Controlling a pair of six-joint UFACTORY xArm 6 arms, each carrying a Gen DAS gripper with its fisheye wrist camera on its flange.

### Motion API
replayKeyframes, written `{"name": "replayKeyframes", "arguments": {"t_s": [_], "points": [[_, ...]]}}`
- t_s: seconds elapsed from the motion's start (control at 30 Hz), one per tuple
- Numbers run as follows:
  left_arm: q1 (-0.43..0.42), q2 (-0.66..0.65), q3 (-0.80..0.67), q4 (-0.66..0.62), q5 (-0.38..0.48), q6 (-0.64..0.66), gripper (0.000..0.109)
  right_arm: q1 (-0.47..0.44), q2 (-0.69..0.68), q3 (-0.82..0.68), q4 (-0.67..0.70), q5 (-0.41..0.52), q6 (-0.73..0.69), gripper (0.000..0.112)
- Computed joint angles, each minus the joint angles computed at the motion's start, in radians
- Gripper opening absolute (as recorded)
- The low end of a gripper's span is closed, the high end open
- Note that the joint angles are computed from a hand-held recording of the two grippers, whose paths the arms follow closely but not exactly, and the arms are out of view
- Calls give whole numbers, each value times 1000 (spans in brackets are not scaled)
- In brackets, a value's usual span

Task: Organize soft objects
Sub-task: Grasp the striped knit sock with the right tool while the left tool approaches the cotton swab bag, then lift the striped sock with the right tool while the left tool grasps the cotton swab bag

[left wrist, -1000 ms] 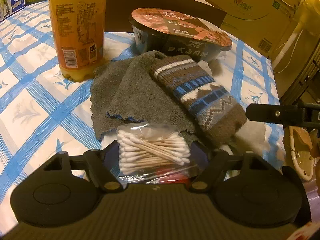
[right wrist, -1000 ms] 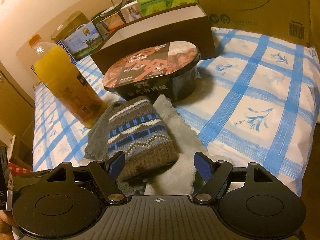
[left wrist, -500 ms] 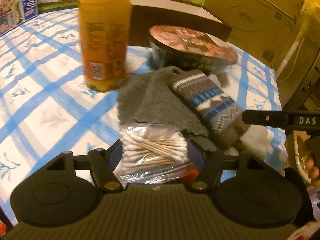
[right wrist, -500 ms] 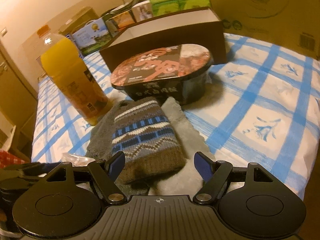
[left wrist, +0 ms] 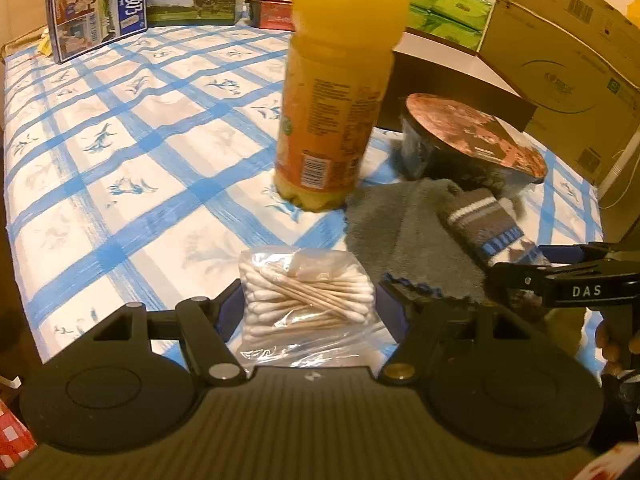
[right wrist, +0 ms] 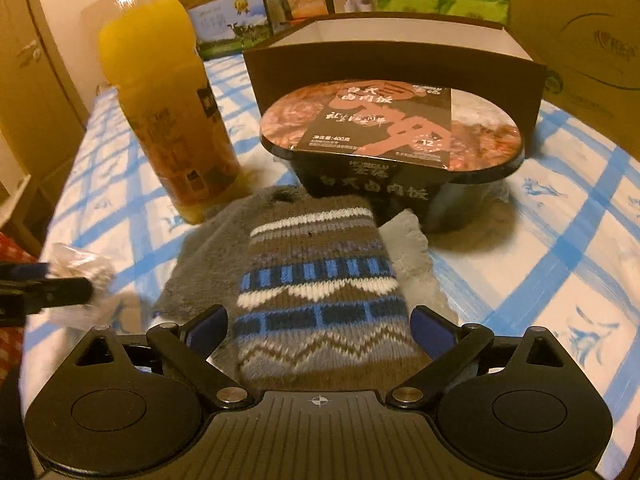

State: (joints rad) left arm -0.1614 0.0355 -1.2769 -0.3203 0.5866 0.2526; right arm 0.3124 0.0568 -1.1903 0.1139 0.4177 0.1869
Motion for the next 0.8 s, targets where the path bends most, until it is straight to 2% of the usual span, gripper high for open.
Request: {"name": "replayKeyframes", "arguments": {"t_s": [0.1, 0.13, 0.2, 0.27, 0.3, 0.37, 0.43, 0.67, 0.8], "points": [[7, 7, -5, 7, -2, 6, 67, -4, 20, -20, 57, 12, -60, 92], [10, 9, -7, 8, -3, 7, 67, -6, 22, -23, 64, 16, -69, 82], [13, 13, -9, 6, -6, 13, 67, -12, 18, -24, 81, 23, -87, 74], [16, 17, -13, 6, -10, 18, 67, -14, -3, -5, 123, 6, -135, 55], [19, 19, -16, 3, -11, 25, 67, -15, -15, 6, 126, -4, -146, 52], [23, 25, -23, 0, -15, 38, 67, -19, -42, 26, 155, -20, -182, 34], [26, 31, -32, 2, -18, 48, 67, -25, -66, 40, 190, -25, -213, 25], [56, 81, -110, -4, -22, 117, 67, -58, -153, 67, 351, -18, -301, 21], [80, 143, -208, -10, -12, 158, 67, -88, -171, 39, 366, 3, -293, 21]]}}
